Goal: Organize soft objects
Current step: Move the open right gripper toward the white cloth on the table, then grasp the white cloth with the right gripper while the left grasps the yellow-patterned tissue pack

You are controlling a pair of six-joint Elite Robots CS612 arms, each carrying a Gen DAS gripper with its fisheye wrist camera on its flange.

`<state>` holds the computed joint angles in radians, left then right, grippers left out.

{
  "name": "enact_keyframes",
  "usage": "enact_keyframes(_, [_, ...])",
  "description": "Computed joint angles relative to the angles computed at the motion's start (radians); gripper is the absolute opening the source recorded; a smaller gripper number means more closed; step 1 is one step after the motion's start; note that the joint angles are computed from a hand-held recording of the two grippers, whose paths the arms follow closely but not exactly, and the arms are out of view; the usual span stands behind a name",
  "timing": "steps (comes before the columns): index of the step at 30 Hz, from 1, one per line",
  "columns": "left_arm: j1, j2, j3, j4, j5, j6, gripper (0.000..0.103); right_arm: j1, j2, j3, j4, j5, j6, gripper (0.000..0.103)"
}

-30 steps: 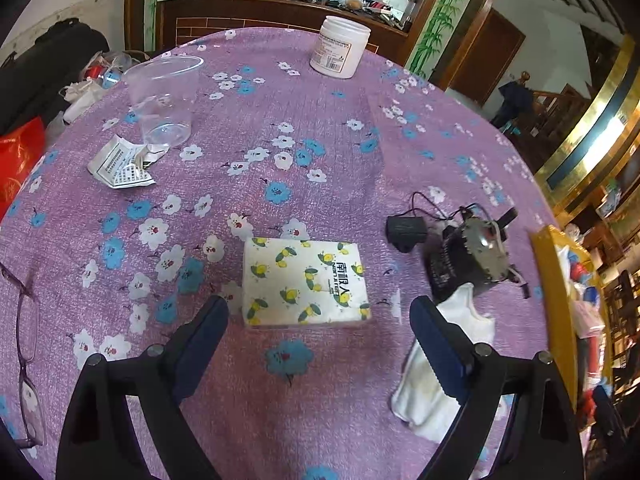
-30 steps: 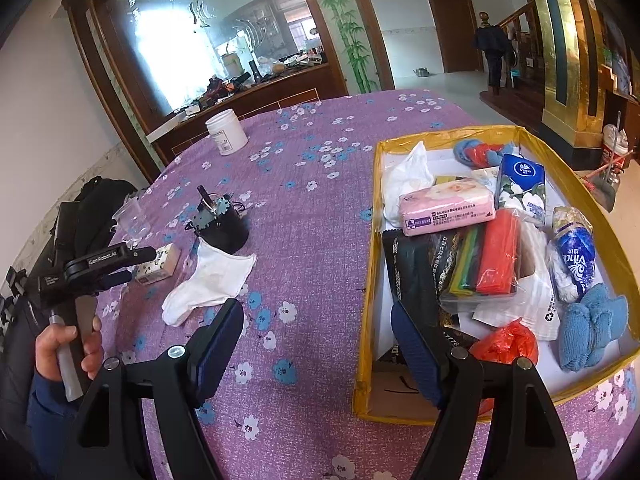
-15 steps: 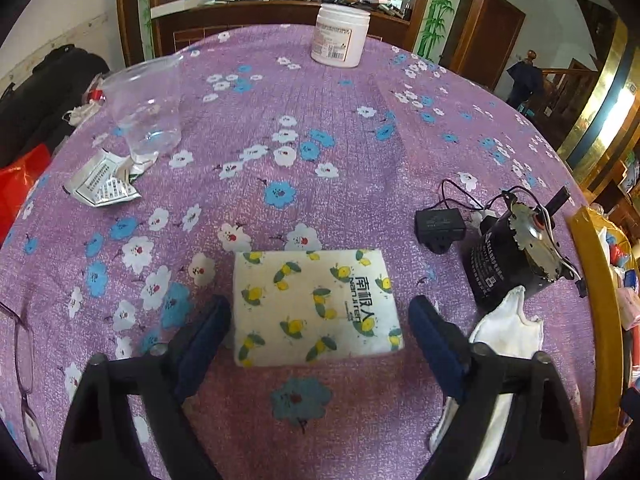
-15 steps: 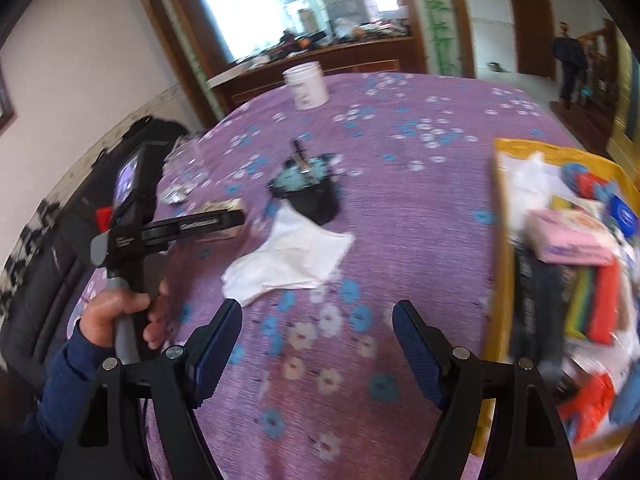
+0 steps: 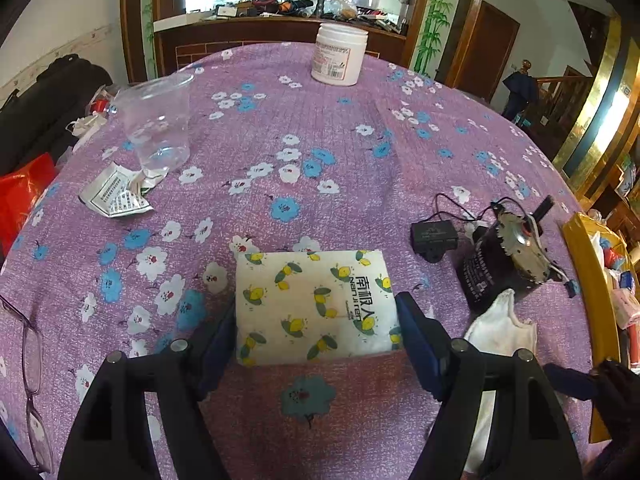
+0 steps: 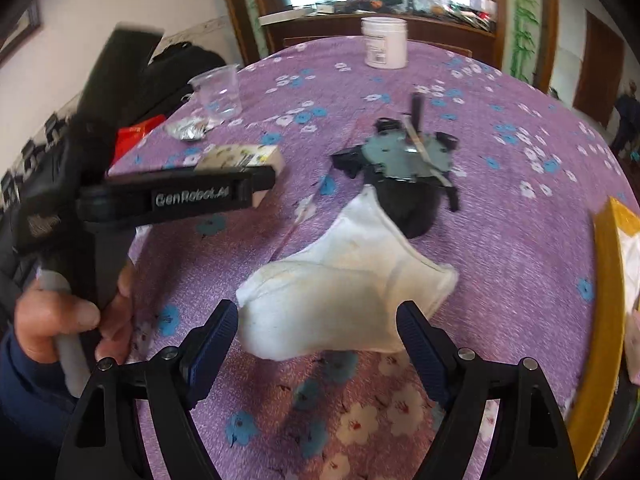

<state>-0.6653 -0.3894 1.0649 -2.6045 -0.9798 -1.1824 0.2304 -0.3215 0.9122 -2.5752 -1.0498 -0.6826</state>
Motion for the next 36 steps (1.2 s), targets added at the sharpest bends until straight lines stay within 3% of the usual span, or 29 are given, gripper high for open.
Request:
enact_keyframes(2, [-0.002, 0.0, -0.002, 0.0, 0.005, 0.008, 0.075, 0.003, 0.004, 0.002, -0.005, -0.007, -0.018, 0.074])
enact_keyframes(3, [-0.003, 0.0, -0.003, -0.002, 0.006, 0.012, 0.075, 0.004, 0.006, 0.002, 0.003, -0.009, -0.028, 0.053])
enact_keyframes(6, [-0.005, -0.002, 0.001, 0.001, 0.012, 0.006, 0.075, -0.006, 0.002, 0.01, -0.013, 0.028, -0.015, 0.023])
enact_keyframes(15, [-0.007, -0.001, -0.004, 0.009, 0.023, 0.009, 0.075, -0.058, 0.001, 0.014, -0.118, 0.192, 0.172, 0.019])
enact_keyframes(18, [-0.009, 0.0, -0.004, -0.005, 0.032, 0.024, 0.075, -0.055, 0.006, -0.001, -0.096, 0.174, 0.173, 0.019])
enact_keyframes(22, [-0.014, 0.005, -0.009, -0.025, 0.042, 0.065, 0.075, -0.044, 0.002, 0.003, -0.043, 0.136, 0.109, 0.019])
enact_keyframes(25, [-0.02, 0.009, -0.015, -0.049, 0.052, 0.109, 0.075, -0.043, -0.005, 0.021, -0.062, 0.137, 0.092, 0.019])
enact_keyframes(31, [-0.038, 0.016, -0.018, -0.144, 0.101, 0.21, 0.075, -0.057, -0.004, 0.025, -0.107, 0.188, 0.155, 0.019])
enact_keyframes(36, [-0.048, 0.021, -0.028, -0.162, 0.136, 0.25, 0.075, -0.069, -0.027, 0.072, -0.156, 0.229, 0.191, 0.019])
